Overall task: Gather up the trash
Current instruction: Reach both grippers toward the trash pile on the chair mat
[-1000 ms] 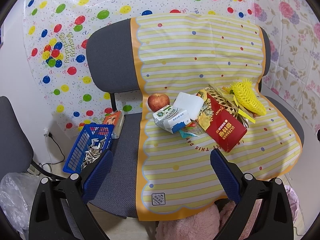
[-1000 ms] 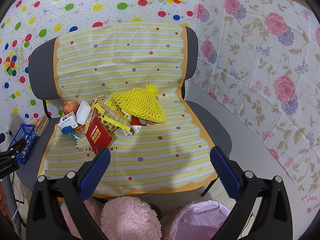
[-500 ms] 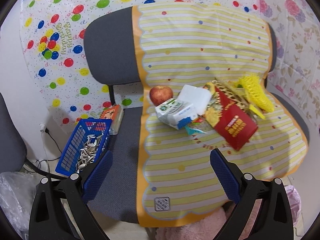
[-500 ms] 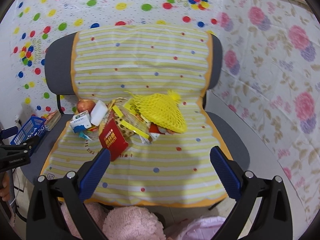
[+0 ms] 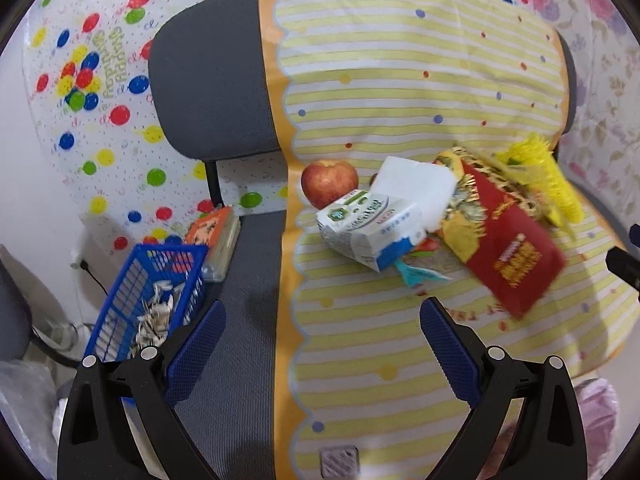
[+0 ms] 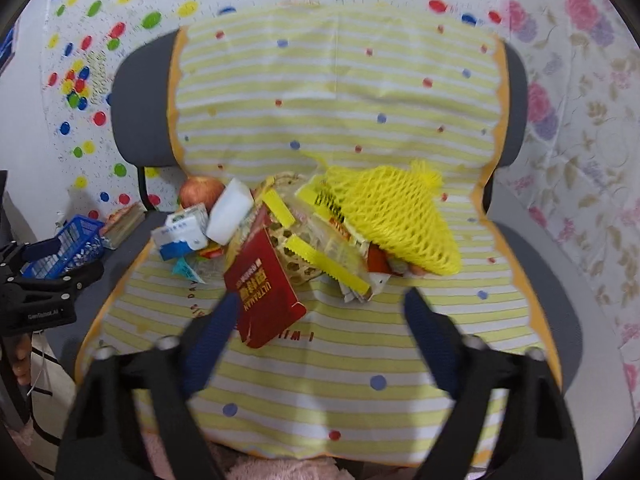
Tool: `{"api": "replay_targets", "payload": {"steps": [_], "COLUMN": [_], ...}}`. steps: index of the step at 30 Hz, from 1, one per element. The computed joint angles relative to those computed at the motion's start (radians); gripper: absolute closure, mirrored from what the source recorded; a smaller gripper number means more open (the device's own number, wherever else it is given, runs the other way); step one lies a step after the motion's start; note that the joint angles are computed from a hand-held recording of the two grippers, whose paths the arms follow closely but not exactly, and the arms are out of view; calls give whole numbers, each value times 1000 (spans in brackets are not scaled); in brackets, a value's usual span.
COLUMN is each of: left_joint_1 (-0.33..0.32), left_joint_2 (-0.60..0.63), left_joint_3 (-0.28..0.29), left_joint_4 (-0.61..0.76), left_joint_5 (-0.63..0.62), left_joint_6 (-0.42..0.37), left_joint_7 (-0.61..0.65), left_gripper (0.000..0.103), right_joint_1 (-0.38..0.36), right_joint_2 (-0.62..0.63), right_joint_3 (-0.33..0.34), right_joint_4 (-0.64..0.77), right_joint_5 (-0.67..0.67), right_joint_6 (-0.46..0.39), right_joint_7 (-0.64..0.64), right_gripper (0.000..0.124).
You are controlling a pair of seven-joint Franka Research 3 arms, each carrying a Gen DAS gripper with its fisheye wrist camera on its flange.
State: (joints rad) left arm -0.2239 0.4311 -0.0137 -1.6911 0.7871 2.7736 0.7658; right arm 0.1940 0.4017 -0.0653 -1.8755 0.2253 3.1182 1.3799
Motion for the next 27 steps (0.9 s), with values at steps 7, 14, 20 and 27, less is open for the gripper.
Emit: {"api": "replay_targets", "payload": {"steps": [7, 14, 20, 27], "left_joint_1": [90, 51, 45, 42], "left_joint_2": [106, 145, 128, 110], "left_joint_3": [-121, -82, -57, -41], "left_joint_4": [118, 152, 121, 90], "left_joint_5": [-280, -321, -328, -305], "left_joint_6": [-26, -19, 21, 56], "left_joint_7": [262, 314, 299, 283], "left_gripper": [7, 8, 7, 7], "right_joint_1": [-162, -171, -157, -197], "right_joint_2": [102, 198, 257, 191], "right_joint_3": [192, 208, 206, 296], "right_joint_4": [134, 276, 375, 305], "right_joint_5": [110, 185, 219, 344], "right_joint_6": [-96, -204, -295, -256], "right_joint_7": [-187, -278, -319, -497], "right_gripper": [75, 75, 93, 122]}}
